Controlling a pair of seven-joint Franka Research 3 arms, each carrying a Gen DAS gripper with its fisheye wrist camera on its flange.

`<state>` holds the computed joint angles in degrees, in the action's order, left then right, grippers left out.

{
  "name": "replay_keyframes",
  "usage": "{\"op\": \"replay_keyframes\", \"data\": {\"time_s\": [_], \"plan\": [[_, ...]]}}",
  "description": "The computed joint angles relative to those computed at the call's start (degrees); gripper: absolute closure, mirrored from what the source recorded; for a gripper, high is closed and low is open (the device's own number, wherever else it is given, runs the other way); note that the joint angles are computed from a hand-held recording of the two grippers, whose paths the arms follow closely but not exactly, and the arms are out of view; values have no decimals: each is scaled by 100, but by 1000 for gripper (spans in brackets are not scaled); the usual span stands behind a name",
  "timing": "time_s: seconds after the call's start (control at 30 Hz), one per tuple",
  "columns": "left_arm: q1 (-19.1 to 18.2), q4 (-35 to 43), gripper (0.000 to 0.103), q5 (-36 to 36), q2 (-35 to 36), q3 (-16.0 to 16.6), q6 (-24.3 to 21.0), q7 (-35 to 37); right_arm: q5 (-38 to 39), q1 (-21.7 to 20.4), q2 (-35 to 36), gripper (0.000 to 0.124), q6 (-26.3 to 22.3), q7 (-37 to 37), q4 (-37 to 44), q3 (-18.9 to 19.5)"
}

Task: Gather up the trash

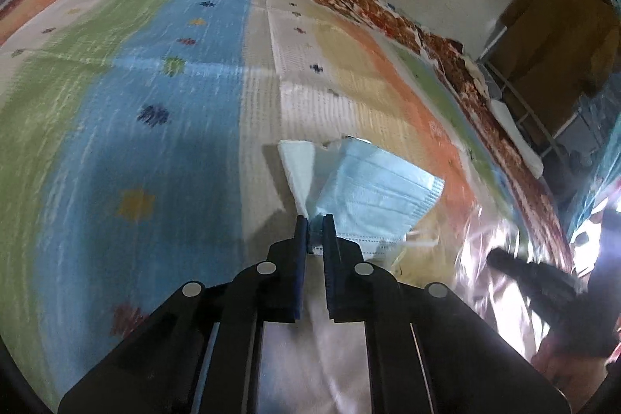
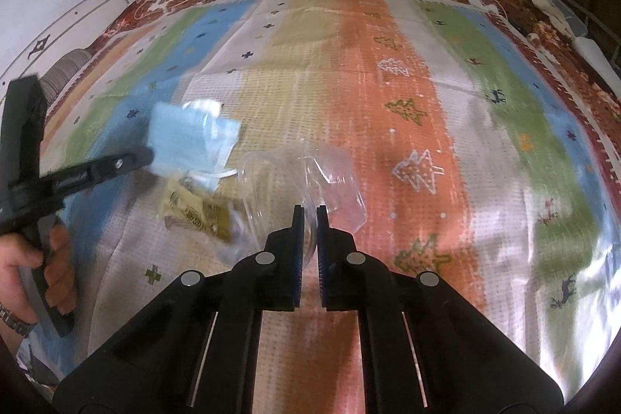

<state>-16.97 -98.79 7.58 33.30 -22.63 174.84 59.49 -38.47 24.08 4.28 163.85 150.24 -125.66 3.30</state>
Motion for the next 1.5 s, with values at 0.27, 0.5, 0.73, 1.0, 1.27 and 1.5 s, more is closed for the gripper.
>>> {"op": "replay_keyframes", "data": {"time_s": [0.27,0.5,0.73,1.0,1.27,1.5], "plan": [[75,-671,89,31,-463,73,19,33,-105,10,-88,119,-11,53,-138,43],[-28,-834,74,221,-676,321,339,-153,-315,-8,-88,119,-58,139,-148,83],[245,-156,63,348,-252,-54,253,165,-344,-10,-92,119,-30,174,-177,93],[344,390,64,36,290,-480,-245,1066,-379,-6,-94,119,11,162,-217,95],[338,45,92,-116,-12,-396,45,1192,-313,3,-111,119,-45,190,-230,112],[-122,-905,95,1,-1178,382,103,244,-21,-73,-587,119,-506,63,-367,323]]}}
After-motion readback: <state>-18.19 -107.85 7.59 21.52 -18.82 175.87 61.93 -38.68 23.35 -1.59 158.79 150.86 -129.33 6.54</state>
